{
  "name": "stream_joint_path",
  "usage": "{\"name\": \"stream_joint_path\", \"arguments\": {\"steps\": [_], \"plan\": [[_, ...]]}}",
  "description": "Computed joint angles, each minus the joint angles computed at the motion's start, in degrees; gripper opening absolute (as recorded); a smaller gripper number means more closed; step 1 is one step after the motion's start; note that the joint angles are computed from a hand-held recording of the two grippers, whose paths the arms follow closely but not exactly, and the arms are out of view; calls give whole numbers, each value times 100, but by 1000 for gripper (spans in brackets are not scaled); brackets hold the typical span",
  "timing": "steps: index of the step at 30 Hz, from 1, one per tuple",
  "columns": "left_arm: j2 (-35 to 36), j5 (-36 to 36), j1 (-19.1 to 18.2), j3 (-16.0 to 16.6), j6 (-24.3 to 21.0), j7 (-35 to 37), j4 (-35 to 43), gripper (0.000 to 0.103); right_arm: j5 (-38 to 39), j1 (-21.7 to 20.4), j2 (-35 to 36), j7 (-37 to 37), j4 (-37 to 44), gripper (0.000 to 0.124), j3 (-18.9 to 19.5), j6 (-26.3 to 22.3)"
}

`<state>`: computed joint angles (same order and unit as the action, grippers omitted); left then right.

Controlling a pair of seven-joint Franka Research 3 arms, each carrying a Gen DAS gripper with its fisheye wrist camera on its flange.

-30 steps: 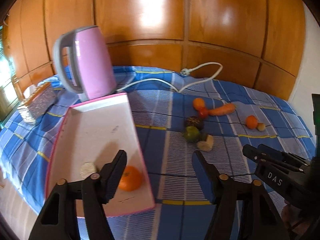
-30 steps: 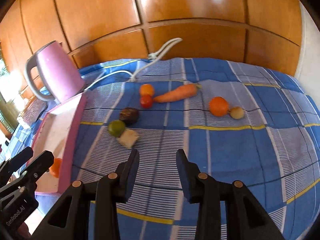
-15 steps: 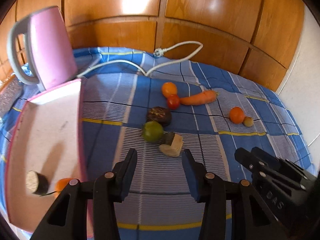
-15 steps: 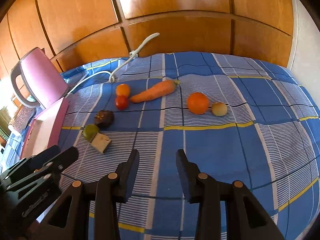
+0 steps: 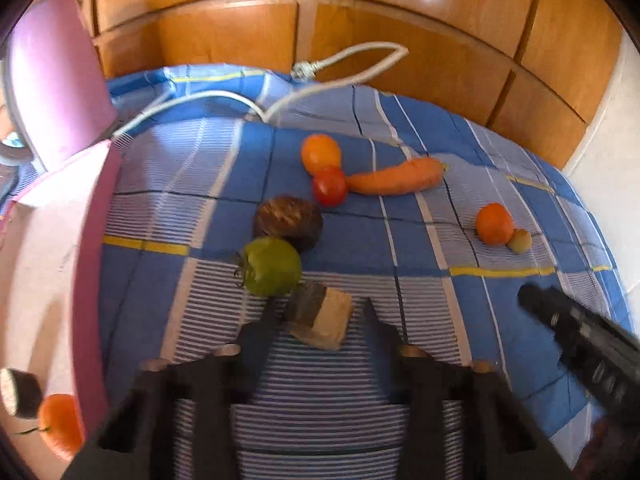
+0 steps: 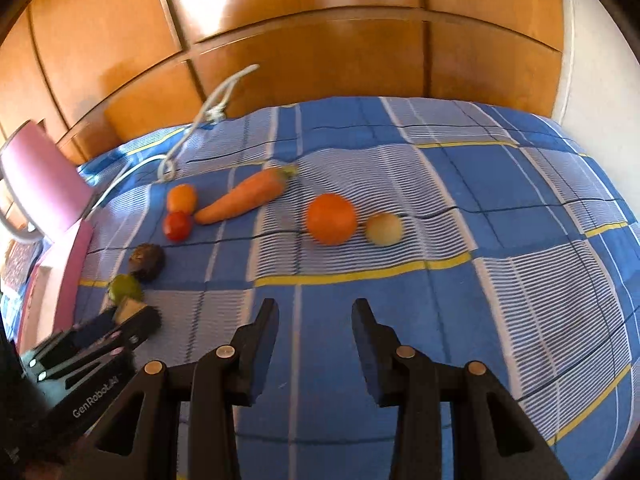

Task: Organize fruits
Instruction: 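Move the left tool to the cream cube and close on it, then grasp the small yellow round fruit with the right tool while the left tool lifts the cube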

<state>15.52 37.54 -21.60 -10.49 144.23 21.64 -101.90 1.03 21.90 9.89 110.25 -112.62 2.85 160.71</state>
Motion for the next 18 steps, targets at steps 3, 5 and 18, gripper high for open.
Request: {"name": "stream_joint_path", "arguments": {"steps": [3,5,18], "plan": [[-58,72,28,6,303,-28,-138,36,-197,5,116,248,119,38,-135,-60],[-84,278,-43,42,276,-107,-155,36,-378,22,218,440,228,38,-235,-104],[86,478,-95,74,112,-154,-27,35,-973,127,1225,438,1461,34,-521,-613]]}}
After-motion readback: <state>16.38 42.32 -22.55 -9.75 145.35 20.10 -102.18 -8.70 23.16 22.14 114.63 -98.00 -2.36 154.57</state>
